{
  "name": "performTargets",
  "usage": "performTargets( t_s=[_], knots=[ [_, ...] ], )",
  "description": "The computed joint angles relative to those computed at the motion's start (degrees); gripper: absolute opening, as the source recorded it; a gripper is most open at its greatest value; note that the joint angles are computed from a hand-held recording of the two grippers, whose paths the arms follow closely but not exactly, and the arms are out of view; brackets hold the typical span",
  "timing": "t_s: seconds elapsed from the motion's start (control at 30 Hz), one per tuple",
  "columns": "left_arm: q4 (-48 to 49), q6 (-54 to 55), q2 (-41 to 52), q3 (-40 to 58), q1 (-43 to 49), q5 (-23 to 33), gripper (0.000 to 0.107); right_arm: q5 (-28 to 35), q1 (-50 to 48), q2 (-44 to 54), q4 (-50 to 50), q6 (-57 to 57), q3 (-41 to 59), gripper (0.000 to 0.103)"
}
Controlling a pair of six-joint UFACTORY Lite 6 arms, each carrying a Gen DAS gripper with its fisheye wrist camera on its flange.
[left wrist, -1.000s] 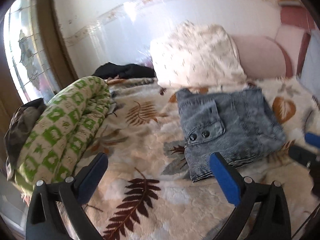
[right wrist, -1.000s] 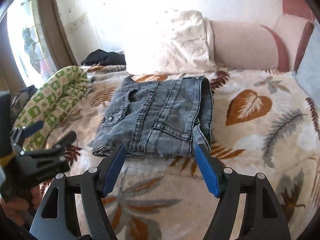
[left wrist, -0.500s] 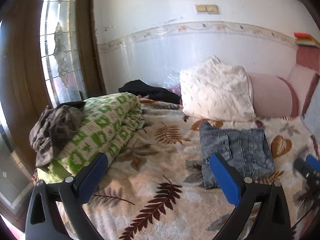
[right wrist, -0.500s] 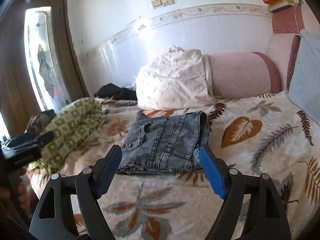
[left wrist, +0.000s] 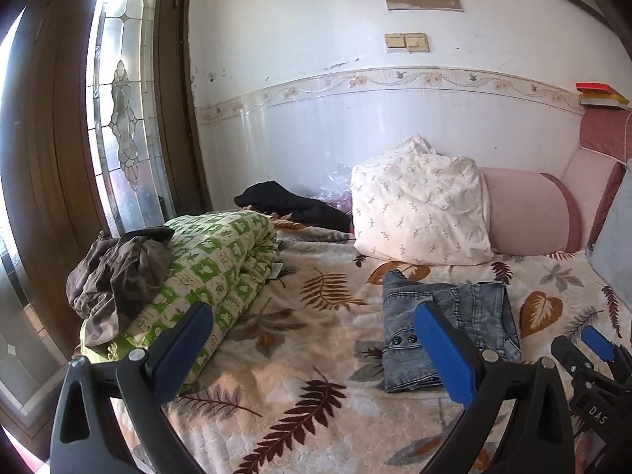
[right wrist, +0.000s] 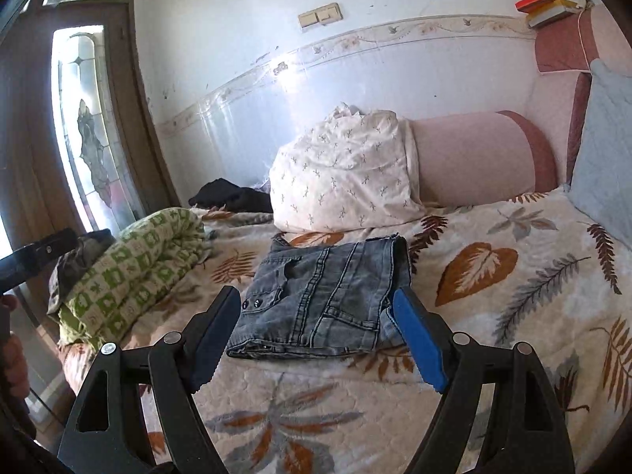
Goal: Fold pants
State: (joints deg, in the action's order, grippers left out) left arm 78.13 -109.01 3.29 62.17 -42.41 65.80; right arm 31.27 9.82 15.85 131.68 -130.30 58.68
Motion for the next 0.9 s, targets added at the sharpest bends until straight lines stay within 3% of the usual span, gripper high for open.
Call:
performTargets(
  t_s=[0.5, 0.9],
  knots=[
    [-0.48, -0.66, 3.95, 0.70, 0.77, -2.94, 0.103, 0.41, 1.88, -1.69, 3.35, -6.18, -1.76, 0.080],
    [2.71, -5.00, 4.87, -4.20, 3.24, -7.11, 0.103, -2.91, 6.84, 0.01, 7.34, -13.48, -1.76, 0.080]
  ],
)
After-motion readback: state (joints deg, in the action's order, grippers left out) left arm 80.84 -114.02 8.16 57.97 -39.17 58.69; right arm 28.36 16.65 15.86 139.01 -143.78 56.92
